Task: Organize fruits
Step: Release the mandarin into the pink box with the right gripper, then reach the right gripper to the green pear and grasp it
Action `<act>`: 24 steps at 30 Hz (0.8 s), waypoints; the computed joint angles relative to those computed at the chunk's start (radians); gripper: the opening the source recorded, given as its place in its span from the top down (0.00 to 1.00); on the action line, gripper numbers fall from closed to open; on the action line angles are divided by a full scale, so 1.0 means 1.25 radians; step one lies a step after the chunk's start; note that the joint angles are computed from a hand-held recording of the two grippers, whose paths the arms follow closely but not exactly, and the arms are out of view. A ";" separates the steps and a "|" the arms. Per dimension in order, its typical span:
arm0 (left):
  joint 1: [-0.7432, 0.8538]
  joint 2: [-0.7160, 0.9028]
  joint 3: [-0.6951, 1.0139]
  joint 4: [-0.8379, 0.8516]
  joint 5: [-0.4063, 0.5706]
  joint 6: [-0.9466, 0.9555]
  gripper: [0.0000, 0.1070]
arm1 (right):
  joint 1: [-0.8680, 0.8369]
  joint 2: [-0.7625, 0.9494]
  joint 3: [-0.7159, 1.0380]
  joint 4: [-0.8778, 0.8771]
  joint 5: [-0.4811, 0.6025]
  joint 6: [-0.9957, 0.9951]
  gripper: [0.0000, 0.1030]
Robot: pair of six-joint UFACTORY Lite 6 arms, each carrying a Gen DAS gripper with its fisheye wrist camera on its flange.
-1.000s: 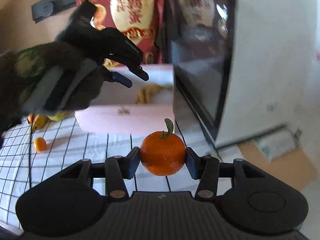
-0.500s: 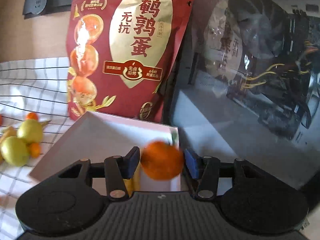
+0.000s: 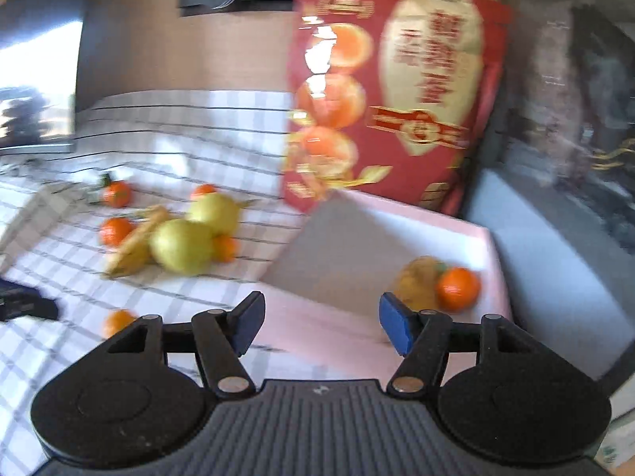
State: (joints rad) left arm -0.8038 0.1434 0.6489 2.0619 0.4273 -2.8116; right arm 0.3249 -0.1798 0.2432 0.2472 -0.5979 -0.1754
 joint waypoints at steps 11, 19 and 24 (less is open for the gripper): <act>0.078 0.097 0.150 0.023 -0.037 0.064 0.62 | 0.178 0.060 -0.004 0.094 0.005 -0.009 0.37; 0.171 0.221 0.357 0.209 -0.201 -0.102 0.62 | 0.169 0.073 -0.009 0.081 0.014 0.010 0.37; 0.191 0.325 0.494 0.097 -0.165 -0.008 0.62 | 0.200 0.061 -0.019 0.135 0.001 -0.016 0.37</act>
